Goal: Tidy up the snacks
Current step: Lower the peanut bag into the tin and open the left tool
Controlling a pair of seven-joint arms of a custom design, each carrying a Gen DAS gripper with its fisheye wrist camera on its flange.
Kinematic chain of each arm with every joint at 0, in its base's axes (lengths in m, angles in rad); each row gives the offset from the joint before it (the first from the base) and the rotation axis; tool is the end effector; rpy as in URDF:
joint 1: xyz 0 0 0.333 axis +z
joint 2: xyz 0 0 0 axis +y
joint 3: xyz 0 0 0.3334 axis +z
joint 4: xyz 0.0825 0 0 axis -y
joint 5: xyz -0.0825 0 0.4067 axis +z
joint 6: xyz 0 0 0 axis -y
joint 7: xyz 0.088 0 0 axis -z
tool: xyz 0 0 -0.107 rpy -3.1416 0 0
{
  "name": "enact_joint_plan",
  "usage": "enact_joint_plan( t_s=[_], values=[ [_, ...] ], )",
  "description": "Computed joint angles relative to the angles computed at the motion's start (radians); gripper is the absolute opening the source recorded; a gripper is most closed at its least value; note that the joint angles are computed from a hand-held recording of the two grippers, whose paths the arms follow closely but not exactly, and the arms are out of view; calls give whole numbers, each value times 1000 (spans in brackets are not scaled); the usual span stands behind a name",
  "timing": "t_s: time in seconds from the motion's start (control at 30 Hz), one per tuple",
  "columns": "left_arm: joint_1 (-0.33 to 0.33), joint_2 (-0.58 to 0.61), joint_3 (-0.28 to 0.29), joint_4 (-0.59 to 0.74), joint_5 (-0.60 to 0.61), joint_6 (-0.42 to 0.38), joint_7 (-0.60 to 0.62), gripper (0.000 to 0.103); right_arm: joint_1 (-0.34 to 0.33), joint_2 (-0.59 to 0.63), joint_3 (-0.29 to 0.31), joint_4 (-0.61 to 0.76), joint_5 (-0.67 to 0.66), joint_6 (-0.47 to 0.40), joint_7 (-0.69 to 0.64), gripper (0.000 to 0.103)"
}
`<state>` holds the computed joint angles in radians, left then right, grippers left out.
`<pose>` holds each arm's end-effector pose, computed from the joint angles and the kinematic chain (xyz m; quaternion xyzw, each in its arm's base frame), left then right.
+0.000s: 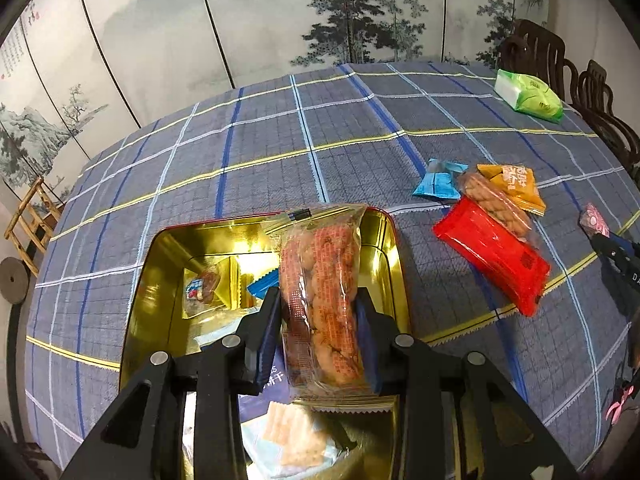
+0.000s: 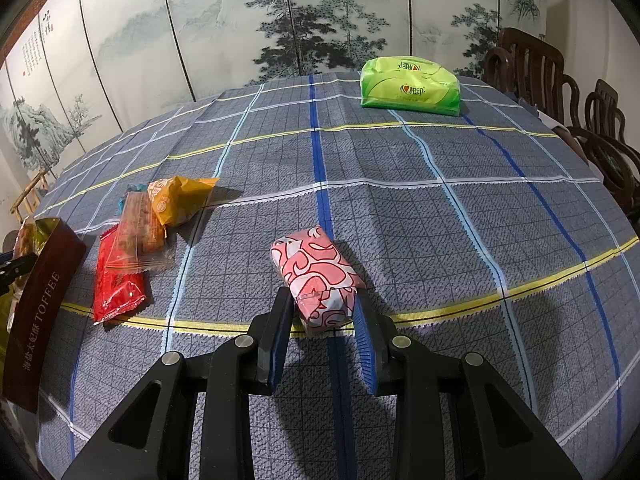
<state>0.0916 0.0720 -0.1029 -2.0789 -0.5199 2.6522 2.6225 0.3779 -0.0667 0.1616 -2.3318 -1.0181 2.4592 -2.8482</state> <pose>0.6183 0.0076 0.4512 -0.4196 0.8576 -0.2333 0.1845 0.4561 0.2743 0.3855 -0.4509 0.8182 -0.2841 0.2157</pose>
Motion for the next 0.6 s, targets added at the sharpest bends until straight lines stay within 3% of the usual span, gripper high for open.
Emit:
enact_joint_plan(
  t_s=[0.6],
  values=[
    [-7,22,-10,20,52,22,-43,32,0,-2,-1,-1,2,1,-3,31]
  ],
)
